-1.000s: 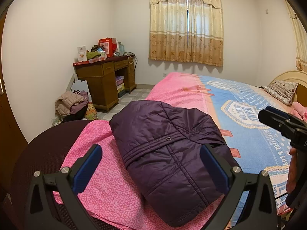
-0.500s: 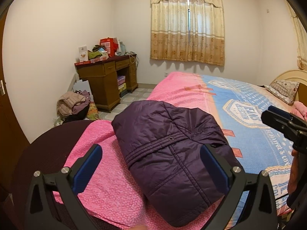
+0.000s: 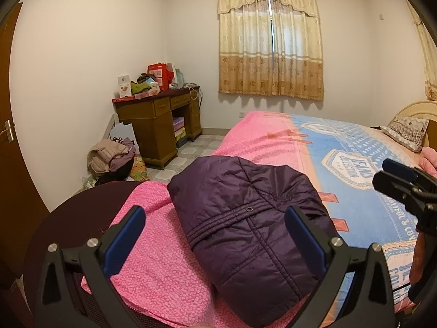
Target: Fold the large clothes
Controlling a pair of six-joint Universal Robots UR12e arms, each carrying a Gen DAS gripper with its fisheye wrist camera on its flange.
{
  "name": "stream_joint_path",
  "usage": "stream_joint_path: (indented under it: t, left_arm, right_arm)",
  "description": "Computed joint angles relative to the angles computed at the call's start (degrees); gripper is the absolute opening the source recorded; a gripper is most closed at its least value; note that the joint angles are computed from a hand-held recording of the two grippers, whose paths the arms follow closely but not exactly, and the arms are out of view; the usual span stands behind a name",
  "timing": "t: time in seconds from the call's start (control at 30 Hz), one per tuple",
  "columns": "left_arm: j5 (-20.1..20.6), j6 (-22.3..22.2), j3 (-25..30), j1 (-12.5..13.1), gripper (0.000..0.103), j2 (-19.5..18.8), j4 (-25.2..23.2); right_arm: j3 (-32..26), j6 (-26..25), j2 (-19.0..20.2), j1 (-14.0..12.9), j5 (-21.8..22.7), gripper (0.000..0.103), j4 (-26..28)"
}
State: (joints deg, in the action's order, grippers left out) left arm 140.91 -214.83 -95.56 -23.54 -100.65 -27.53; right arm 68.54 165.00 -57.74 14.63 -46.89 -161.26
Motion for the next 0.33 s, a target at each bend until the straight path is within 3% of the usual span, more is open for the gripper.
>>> stream_joint_path:
  t: [0.33]
  left_arm:
    - [-1.0, 2.0, -0.9, 0.4, 0.103, -0.1, 2.2]
  right_arm:
    - [0.1, -0.2, 0.1, 0.1, -0.4, 0.081, 0.4]
